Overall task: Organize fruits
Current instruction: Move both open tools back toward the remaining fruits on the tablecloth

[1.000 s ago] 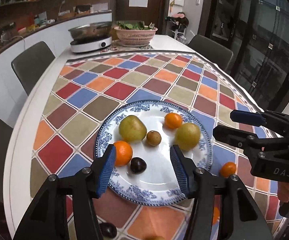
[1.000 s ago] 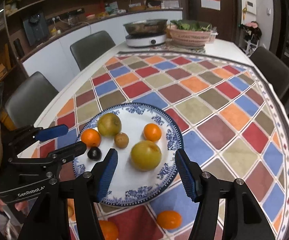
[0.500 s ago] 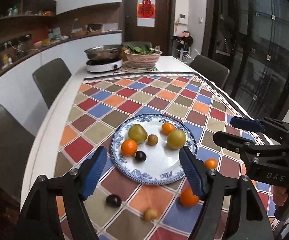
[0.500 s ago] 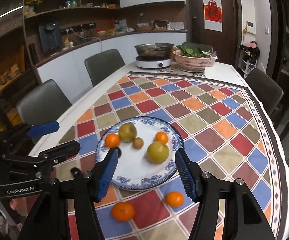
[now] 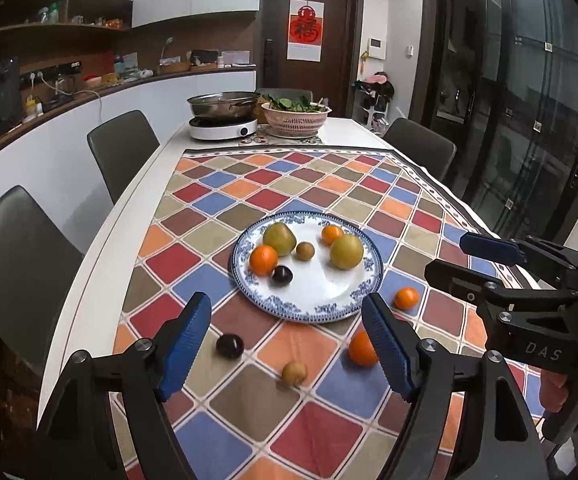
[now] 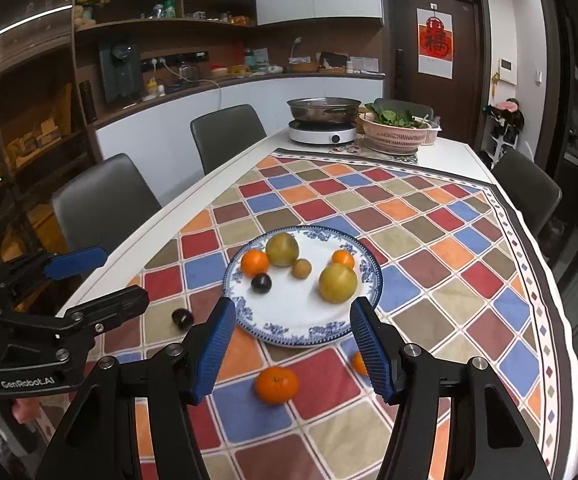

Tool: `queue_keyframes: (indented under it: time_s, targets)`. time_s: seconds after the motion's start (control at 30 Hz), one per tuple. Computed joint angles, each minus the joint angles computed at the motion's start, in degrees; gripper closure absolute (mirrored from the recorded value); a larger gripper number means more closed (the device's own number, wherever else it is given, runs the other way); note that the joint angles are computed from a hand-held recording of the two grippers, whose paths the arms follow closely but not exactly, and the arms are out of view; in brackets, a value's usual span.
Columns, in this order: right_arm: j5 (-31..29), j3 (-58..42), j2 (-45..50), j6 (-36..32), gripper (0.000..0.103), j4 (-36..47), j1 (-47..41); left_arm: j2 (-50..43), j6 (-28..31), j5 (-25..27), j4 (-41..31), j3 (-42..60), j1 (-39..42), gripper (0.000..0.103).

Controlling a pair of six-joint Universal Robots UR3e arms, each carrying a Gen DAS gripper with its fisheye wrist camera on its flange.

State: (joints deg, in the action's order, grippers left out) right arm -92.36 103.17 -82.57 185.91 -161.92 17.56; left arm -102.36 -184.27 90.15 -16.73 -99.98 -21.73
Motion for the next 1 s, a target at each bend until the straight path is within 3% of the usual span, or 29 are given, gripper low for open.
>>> queue_keyframes:
  time_s: [0.47,0.63,1.0]
  targets:
    - [-0.31,6.46,0.53,0.27,0.042,-3.48,2.50,1.21,2.51,-0.79,8.97,-11.60,0.21,0.026]
    - [-0.04,6.62,2.55,0.30,0.042,-3.18,2.69,-1.29,4.53,-2.52,12.38,-13.22,1.03,0.026]
    - [1.50,5.49,8.30,-0.16,0.043,-2.74,1.66,-7.83,7.82,-4.60,12.66,-11.45,1.85,0.026]
